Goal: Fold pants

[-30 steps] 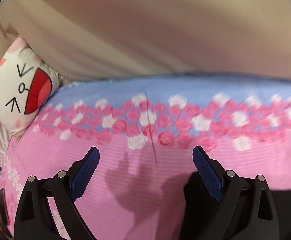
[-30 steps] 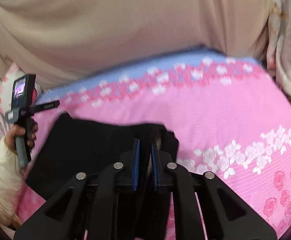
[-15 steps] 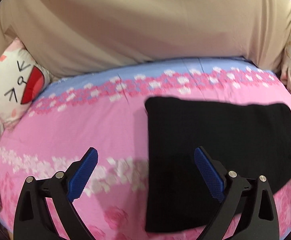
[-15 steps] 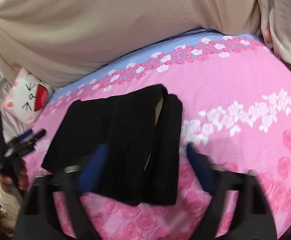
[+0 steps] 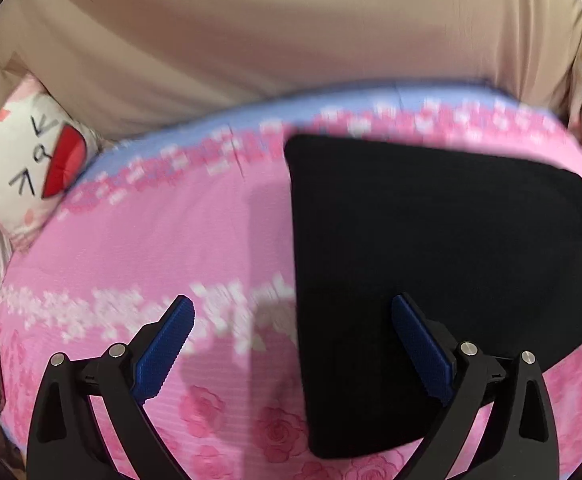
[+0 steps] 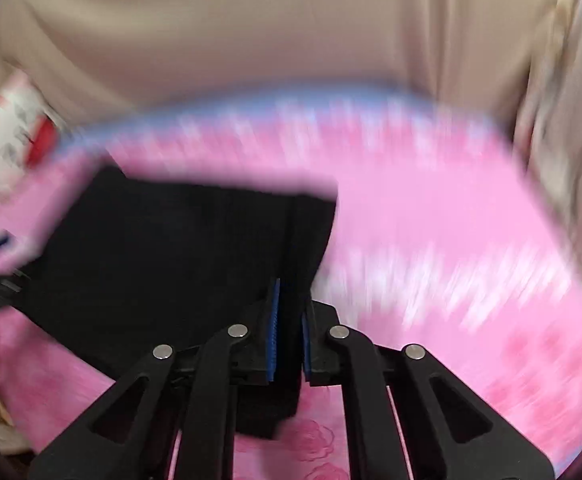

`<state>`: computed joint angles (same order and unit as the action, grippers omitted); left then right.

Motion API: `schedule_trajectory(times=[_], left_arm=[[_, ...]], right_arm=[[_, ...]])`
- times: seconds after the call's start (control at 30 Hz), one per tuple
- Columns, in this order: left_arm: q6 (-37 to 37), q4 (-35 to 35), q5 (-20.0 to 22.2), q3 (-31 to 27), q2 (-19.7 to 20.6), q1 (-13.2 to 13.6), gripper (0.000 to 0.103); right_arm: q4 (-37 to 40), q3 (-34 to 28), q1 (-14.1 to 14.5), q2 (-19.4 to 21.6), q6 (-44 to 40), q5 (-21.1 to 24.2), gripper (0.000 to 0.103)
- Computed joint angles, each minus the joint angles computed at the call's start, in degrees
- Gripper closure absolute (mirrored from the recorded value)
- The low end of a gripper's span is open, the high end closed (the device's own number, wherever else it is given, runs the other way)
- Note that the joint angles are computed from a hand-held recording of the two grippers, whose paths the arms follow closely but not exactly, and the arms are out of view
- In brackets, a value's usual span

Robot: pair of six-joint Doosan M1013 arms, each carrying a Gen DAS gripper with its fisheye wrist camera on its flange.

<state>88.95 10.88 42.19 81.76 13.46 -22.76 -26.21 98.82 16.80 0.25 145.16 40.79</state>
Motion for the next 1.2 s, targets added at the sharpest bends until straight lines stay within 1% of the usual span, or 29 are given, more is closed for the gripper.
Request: schedule_trajectory(times=[0.03,0.07,0.1,0.13,0.17,0.2,0.23,0.27,0.3,0.33,0.37,0.4,0.43,0.47,0.5,0.53,0.57,0.63,0.7,0.77,0.83,0.87,0.9,0.93,0.97,1.1,1.17,1.2], left_arm=[[-0.71,0.32,-0.8,0.52,-0.13,-0.02,0.005],[-2.94,2.61,-2.38,1.48,-0.67,-0.26,0.005],[-4.69,5.92,-2.98,1.97,-1.07,-0.72,0.005],[-5.96,8.63,-3.42,2.31,-1.31,-1.07,0.005],[-7.09,11.58,-4.09,2.74,-1.58,-1.38,0.005],[-7.09,12.25,-4.18,2.84,-1.64,-1.38,0.005],[-6.74,11.81,-3.79,2.72,-1.59,-1.29,0.005],[-6.09,10.71,-2.92,2.36,-1.41,-1.05,0.005],[-5.84,10.09,-2.58,2.2,-1.34,-0.86,0.005],[-5.75,9.72,-2.62,2.27,-1.39,-0.69,0.005],[-5.65,9.55,-2.65,2.32,-1.42,-0.6,0.005],[-6.05,10.04,-2.53,2.31,-1.37,-0.58,0.005],[-6.24,10.35,-2.34,2.25,-1.32,-0.6,0.005],[-6.09,10.48,-2.14,2.2,-1.31,-0.56,0.005],[-5.51,9.92,-1.97,2.13,-1.41,-0.45,0.005],[-4.88,8.94,-1.83,2.03,-1.53,-0.23,0.005],[-4.54,7.67,-1.8,1.96,-1.69,0.02,0.005],[-4.36,5.94,-1.32,1.67,-1.65,0.47,0.005],[-3.45,2.37,0.3,1.02,-1.66,1.27,0.005],[-2.57,0.31,0.57,1.3,-2.52,2.09,0.005],[-2.68,1.06,-0.24,2.26,-3.64,2.52,0.005],[-2.15,0.85,-0.41,2.81,-4.28,2.89,0.005],[-0.75,-0.56,-0.07,3.15,-4.76,3.32,0.005],[1.36,-2.86,0.47,3.44,-5.17,3.84,0.005],[3.84,-5.55,1.49,3.8,-5.56,4.3,0.005],[9.29,-10.13,5.53,5.17,-5.86,4.28,0.005],[9.98,-10.53,7.34,5.44,-5.27,3.84,0.005],[9.86,-10.45,7.25,5.64,-5.05,3.6,0.005]], right_arm=[[0.47,1.19,-0.44,-1.36,2.41,-2.61,0.085],[-1.42,2.13,-0.27,-2.87,6.58,-4.42,0.081],[-6.28,2.83,0.53,-4.25,12.08,-4.69,0.08],[-11.54,3.09,1.75,-5.49,16.97,-3.82,0.08],[-13.81,3.24,2.55,-6.2,18.98,-3.65,0.08],[-14.1,3.19,3.15,-6.66,19.17,-4.3,0.08],[-12.23,2.88,3.56,-6.63,16.99,-5.8,0.08],[-8.75,2.24,3.86,-6.0,12.89,-6.67,0.08],[-2.78,1.29,4.32,-4.45,5.8,-7.06,0.08],[2.81,0.6,4.37,-2.77,-1.03,-6.13,0.08],[5.57,-0.25,4.58,-1.11,-4.86,-4.01,0.081],[5.33,-0.52,4.88,0.32,-5.84,-2.43,0.081],[2.55,-0.16,5.2,0.16,-3.81,-3.82,0.081],[2.59,-1.18,5.42,0.1,-1.84,-2.21,0.081],[-0.37,-1.82,6.19,-0.61,0.74,-2.12,0.078],[-4.22,-1.81,7.06,-1.25,2.55,-3.11,0.078],[-5.35,-2.27,7.57,-1.34,1.53,-3.03,0.078],[-1.85,-3.51,8.19,-0.51,-3.48,-0.36,0.078],[3.3,-3.01,8.1,0.12,-5.83,1.26,0.078],[2.67,-1.07,8.52,-0.73,-3.13,1.19,0.079],[1.34,1.18,9.34,-2.16,0.96,1.04,0.079],[0.62,2.03,9.45,-2.72,3.0,1.39,0.078],[1.14,3.07,9.24,-3.39,4.01,1.06,0.078],[2.79,4.15,8.64,-3.97,4.67,-0.09,0.078],[2.71,4.76,8.67,-4.36,6.05,-0.37,0.078],[-0.39,4.02,9.05,-3.33,7.23,1.51,0.078],[0.31,3.34,8.28,-2.55,5.71,0.98,0.078],[0.39,3.04,7.92,-2.21,5.07,0.66,0.078]])
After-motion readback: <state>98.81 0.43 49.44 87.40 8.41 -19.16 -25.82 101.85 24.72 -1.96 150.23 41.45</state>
